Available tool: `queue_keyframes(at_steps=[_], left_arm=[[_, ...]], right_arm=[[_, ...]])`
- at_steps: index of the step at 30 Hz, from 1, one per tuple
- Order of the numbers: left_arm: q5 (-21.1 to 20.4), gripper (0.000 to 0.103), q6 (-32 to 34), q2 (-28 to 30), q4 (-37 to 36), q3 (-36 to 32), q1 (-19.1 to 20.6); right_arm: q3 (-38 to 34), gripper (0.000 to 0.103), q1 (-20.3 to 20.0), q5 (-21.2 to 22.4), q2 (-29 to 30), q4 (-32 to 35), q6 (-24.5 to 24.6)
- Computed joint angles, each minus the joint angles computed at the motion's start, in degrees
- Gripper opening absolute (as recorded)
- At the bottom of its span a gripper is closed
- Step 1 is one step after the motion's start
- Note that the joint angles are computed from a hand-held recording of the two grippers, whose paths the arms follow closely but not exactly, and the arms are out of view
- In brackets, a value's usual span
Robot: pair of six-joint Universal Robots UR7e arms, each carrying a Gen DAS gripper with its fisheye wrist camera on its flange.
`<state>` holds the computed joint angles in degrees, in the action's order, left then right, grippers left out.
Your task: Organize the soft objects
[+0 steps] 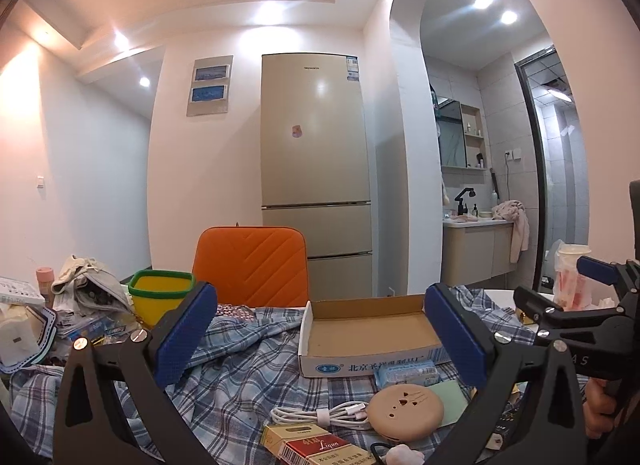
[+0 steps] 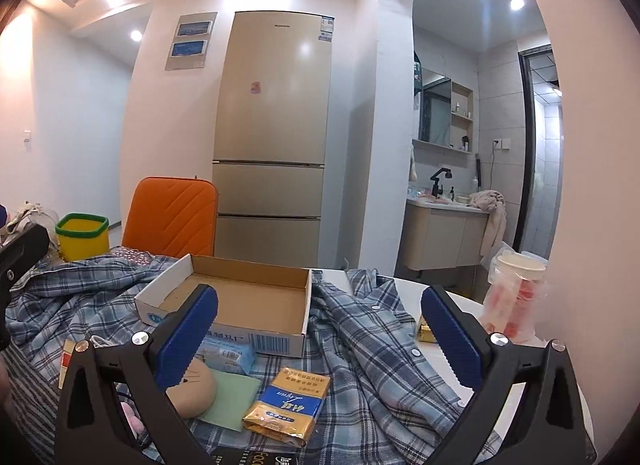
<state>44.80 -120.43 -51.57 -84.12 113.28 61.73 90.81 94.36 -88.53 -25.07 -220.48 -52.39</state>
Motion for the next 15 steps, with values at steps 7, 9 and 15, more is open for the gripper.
queue_keyframes(at_steps=[7, 9, 15], left_arm=[[0.1, 0.103, 1.6, 0.5, -0.3, -0.3, -0.1], [-0.1, 0.103, 1.4, 0.4, 0.1, -0.4, 0.0], [0.2, 0.103, 1.3, 0.3, -0.2, -0.1, 0.0]], right_arm=[[0.7, 0.103, -0.1, 0.2, -1.3, 4.3, -0.7], [0.6, 0.103, 0.0, -0.1, -1.1, 4.6, -1.2], [0.7, 0.103, 0.1, -0.2, -1.0, 4.5, -1.1]])
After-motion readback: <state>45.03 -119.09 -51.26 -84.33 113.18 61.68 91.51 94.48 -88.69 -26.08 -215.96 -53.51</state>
